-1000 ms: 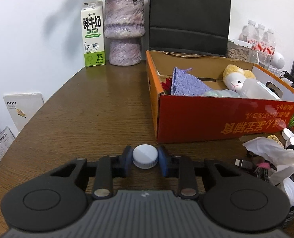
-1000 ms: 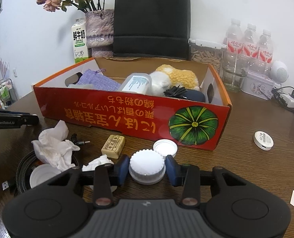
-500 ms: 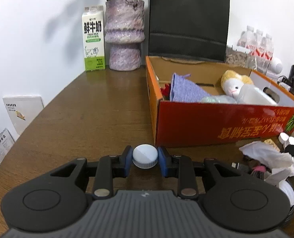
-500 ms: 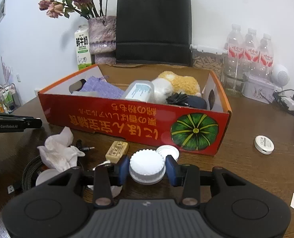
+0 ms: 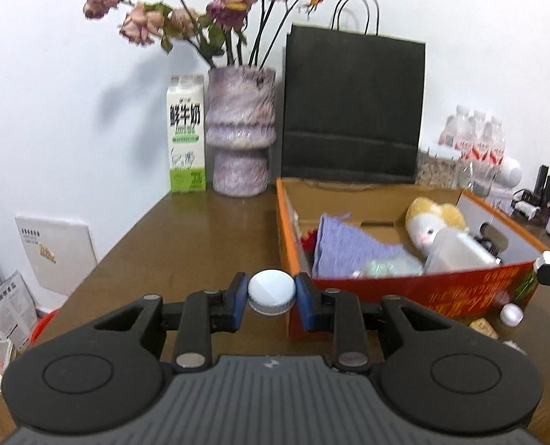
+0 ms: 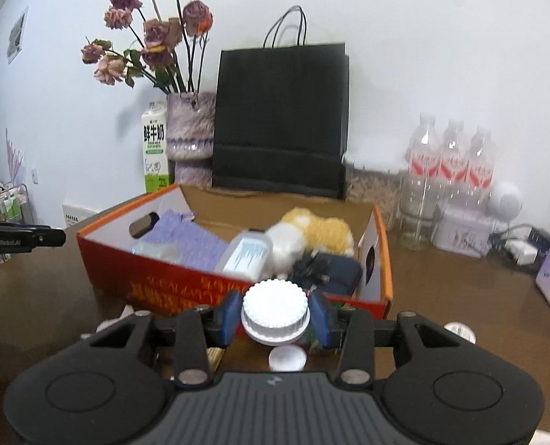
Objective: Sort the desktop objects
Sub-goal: 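Carry the lid and cap into the box and open both tools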
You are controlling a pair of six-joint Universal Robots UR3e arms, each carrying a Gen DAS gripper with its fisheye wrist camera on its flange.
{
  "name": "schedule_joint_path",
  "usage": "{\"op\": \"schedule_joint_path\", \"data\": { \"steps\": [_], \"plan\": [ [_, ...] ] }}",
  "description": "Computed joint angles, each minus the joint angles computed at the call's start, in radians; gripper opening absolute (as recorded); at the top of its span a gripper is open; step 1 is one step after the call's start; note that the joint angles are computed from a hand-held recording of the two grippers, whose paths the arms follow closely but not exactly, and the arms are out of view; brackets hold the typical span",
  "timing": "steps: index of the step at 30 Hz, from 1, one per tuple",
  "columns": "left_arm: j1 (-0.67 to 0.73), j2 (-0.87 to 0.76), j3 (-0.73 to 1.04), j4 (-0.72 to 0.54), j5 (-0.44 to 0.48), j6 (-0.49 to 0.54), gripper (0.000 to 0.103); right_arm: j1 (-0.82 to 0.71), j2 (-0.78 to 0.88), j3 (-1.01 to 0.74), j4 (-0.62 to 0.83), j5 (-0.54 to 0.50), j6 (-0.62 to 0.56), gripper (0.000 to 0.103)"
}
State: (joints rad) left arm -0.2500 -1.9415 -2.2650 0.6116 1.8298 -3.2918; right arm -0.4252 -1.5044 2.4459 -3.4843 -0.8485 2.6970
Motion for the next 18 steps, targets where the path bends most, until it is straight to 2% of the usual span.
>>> {"op": "schedule_joint_path", "data": {
  "steps": [12,18],
  "plan": [
    [-0.048,-0.049,0.177,-0.033,0.014,0.053,0.029,0.106,0.143,-0.229,-0.056,-0.056,0.096,0.039],
    [-0.053,-0.111,0.287,-0.080,0.012,0.046,0.029,0.178,0.256,-0.389,-0.065,-0.138,0.168,0.039]
  ]
}}
